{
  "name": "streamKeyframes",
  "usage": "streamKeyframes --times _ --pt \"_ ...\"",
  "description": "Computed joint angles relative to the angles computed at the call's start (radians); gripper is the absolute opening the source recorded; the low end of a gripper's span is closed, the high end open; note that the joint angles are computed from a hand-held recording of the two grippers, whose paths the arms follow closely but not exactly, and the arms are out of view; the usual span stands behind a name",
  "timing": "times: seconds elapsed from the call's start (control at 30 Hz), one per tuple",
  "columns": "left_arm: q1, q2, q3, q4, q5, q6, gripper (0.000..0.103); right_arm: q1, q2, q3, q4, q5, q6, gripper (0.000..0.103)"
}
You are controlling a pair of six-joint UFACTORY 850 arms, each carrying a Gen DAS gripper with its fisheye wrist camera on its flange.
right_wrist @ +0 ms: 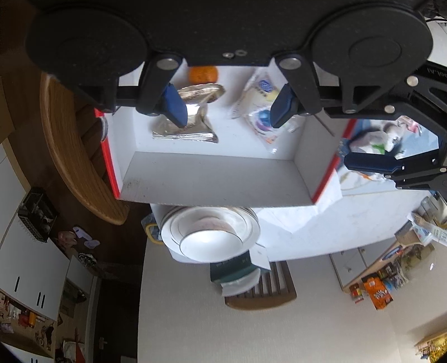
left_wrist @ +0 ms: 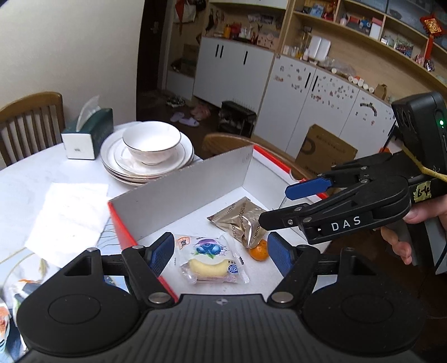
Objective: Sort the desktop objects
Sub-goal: 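Open the left tool to drop the bread bag while the right tool releases the foil packet, then withdraw both tools from the box toward the table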
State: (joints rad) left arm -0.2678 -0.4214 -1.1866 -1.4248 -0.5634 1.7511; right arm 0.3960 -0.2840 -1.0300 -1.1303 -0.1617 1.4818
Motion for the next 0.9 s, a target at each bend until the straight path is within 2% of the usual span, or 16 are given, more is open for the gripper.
streamKeyframes --times 0.23,0.6,0.8,0.87,0.9 --pt "0.060 0.069 0.088 -0.110 -0.022 0.152 0.073 0.078 0.018 0.016 -0.391 -0.064 0.429 0.068" --pt "0.190 0.125 0.173 -0.176 -0.066 0.280 0.073 0.191 -0.016 -0.023 -0.542 -0.154 0.642 0.072" --pt "0.265 0.131 0.191 -0.167 -0.100 0.315 0.073 0.248 -0.053 -0.060 -0.593 -0.171 0.723 0.079" --pt "0.289 0.131 0.195 -0.165 -0.106 0.325 0.076 0.267 -0.071 -0.079 -0.592 -0.180 0.727 0.083" --pt "0.301 0.130 0.196 -0.164 -0.108 0.329 0.084 0.275 -0.080 -0.089 -0.593 -0.182 0.732 0.083"
